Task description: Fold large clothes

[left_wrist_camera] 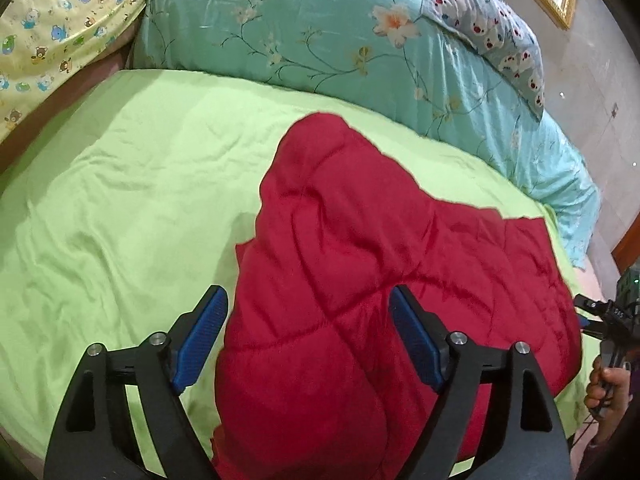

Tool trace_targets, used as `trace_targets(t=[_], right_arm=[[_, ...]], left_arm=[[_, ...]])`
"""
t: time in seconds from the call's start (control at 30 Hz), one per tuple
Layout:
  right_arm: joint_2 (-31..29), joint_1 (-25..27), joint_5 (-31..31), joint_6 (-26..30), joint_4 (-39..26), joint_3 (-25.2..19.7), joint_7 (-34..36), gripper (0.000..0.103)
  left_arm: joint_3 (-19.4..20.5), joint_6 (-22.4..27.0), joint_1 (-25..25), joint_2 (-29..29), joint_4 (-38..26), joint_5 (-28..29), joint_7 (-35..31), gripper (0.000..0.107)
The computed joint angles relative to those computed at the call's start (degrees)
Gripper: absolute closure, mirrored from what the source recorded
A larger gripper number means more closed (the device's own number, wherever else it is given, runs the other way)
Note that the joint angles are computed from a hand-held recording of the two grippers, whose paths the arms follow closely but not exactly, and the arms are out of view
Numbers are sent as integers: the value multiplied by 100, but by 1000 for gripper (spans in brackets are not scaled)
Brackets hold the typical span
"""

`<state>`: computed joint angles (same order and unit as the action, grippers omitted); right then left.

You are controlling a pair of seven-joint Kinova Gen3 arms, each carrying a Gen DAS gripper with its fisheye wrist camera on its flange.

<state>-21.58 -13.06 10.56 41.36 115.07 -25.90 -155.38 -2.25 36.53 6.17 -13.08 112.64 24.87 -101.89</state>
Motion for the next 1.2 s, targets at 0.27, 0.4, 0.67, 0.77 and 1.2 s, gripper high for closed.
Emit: trace_targets(t=[0.27,0.4,0.67,0.77,1.2], right_arm=[[568,-265,-103,5,-423,653,729,10],[979,-394,-304,96,-807,1146,1414,10],[1563,-1590,361,558,-1387,2071,1264,53],[1510,-1234,1060,743,-1450,1275,643,76],[1685,-1267,3308,1481,-1614,363,-1350,80]], left_arm=[[-221,624,-156,727,-765,764,-744,24],[62,1040,-389,1258,-1338,765,-634,24],[542,731,-331,1378,-1535,-193,51,72],[705,208,-157,1140,-1342,-892,646,82],[815,41,230,1786,-2012,-2371,2242,83]])
